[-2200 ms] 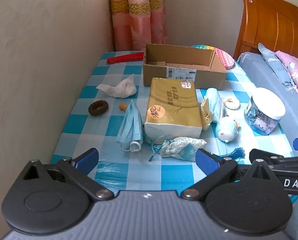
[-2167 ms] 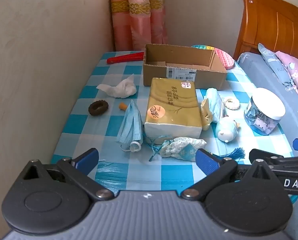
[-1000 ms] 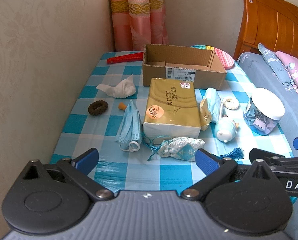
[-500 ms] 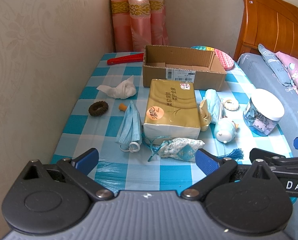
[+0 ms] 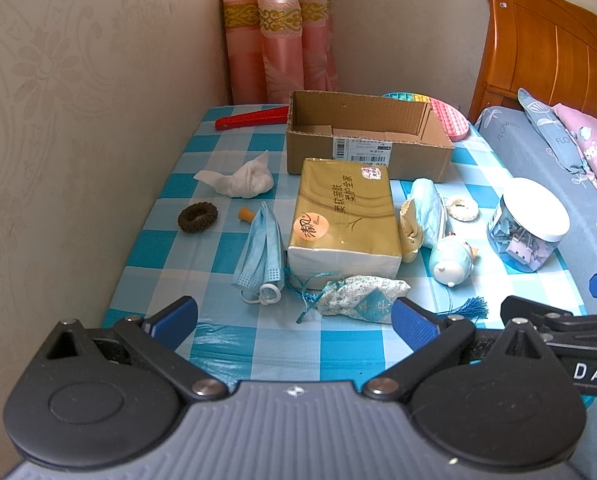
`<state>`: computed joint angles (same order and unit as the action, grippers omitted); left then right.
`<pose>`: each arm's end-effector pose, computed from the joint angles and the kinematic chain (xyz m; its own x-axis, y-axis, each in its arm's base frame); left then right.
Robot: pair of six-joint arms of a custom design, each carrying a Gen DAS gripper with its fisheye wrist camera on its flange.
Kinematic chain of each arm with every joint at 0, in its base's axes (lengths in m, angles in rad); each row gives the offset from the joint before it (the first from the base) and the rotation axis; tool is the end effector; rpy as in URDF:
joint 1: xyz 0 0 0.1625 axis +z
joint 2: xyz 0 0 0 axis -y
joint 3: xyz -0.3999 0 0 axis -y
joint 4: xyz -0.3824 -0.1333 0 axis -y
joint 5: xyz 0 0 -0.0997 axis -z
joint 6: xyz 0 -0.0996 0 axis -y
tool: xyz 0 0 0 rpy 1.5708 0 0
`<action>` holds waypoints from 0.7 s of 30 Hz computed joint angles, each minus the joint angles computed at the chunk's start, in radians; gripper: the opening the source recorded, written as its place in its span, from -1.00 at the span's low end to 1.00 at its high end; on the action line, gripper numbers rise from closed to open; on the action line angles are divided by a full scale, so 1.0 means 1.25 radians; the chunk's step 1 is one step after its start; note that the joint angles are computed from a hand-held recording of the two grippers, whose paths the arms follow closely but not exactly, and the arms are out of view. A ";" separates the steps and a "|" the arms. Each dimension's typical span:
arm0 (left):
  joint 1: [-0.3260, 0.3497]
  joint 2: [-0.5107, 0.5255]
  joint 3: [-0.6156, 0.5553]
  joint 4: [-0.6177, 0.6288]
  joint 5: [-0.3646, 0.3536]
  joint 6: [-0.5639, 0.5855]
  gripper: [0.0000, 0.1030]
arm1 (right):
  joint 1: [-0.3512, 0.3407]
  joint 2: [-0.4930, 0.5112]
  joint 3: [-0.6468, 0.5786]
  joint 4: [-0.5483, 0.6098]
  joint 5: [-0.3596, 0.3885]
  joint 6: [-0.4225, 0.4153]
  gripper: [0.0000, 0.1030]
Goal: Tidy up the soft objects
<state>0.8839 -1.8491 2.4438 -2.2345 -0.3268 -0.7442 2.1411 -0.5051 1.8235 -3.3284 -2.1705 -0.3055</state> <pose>-0.0197 -0.3829 0.3077 -0.6416 -0.4099 -0.6483 0.2692 0.6711 -0.6907 0.3730 -0.4387 -0.0463 -0.6393 -0.4615 0.6151 -0.7140 0.6533 -0.2519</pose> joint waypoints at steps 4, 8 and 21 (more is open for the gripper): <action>-0.003 -0.005 -0.004 0.020 0.000 -0.013 0.98 | 0.000 0.000 -0.001 0.000 0.001 -0.001 1.00; -0.003 -0.005 -0.003 0.019 0.001 -0.011 0.99 | 0.000 0.001 0.000 -0.003 0.001 -0.002 1.00; 0.008 0.009 0.013 -0.105 -0.003 0.080 0.99 | 0.000 0.009 -0.008 -0.016 0.011 -0.032 1.00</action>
<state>0.8944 -1.8381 2.4602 -2.3663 -0.3309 -0.6443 2.1409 -0.4937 1.8133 -3.3479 -2.1572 -0.3451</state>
